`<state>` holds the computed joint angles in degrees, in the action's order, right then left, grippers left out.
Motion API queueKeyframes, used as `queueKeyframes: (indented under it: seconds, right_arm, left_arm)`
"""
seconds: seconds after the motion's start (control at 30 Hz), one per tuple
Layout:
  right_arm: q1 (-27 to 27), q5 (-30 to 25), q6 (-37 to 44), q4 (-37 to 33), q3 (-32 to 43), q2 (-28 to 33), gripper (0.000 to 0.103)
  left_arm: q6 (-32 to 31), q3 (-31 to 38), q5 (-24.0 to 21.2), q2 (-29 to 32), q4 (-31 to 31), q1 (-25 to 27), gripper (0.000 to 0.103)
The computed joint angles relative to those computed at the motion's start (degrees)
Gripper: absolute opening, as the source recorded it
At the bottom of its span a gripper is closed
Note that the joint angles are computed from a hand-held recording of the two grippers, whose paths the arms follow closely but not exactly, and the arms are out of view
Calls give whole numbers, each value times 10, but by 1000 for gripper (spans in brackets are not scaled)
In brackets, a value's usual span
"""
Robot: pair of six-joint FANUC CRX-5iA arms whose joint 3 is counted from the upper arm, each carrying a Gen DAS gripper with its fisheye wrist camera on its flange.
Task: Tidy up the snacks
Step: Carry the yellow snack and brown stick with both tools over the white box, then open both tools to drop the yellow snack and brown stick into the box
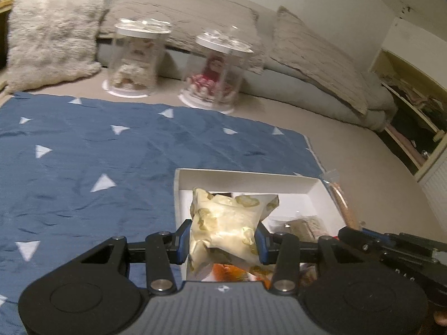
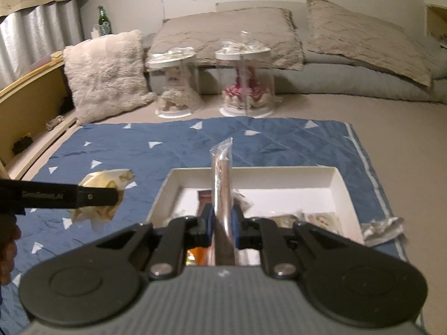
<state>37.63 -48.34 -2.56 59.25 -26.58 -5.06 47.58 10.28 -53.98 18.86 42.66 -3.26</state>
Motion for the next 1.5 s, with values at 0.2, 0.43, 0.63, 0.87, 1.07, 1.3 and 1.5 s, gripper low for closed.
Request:
queueKeyframes:
  seconds: [0.2,0.43,0.63,0.87,1.07,1.3,1.5]
  right_arm:
    - [-12,1,4,-21,-14,-10,17]
    - [-38,24,3,-49,-24,-7,17]
    - [-62,75,32,-78,-16,13,17]
    - [-85,119,57,-114,4,37,17]
    - [-96,127,105,-169,30,63,18]
    - [-104,147,108,-165,28,71,23]
    - [-109,149,106,-172,25,71,24]
  left_arm:
    - [13,14,3,22,-4,-25,46]
    - [36,48,7,59,-8,-50,46]
    - [51,117,6,106,-17,-72,47]
    - [46,201,-19,161,-22,-98,47]
    - [49,281,-51,214,-25,-118,47]
    - [48,295,-40,236,-10,-133,98]
    - [35,294,-53,225,-51,-118,98]
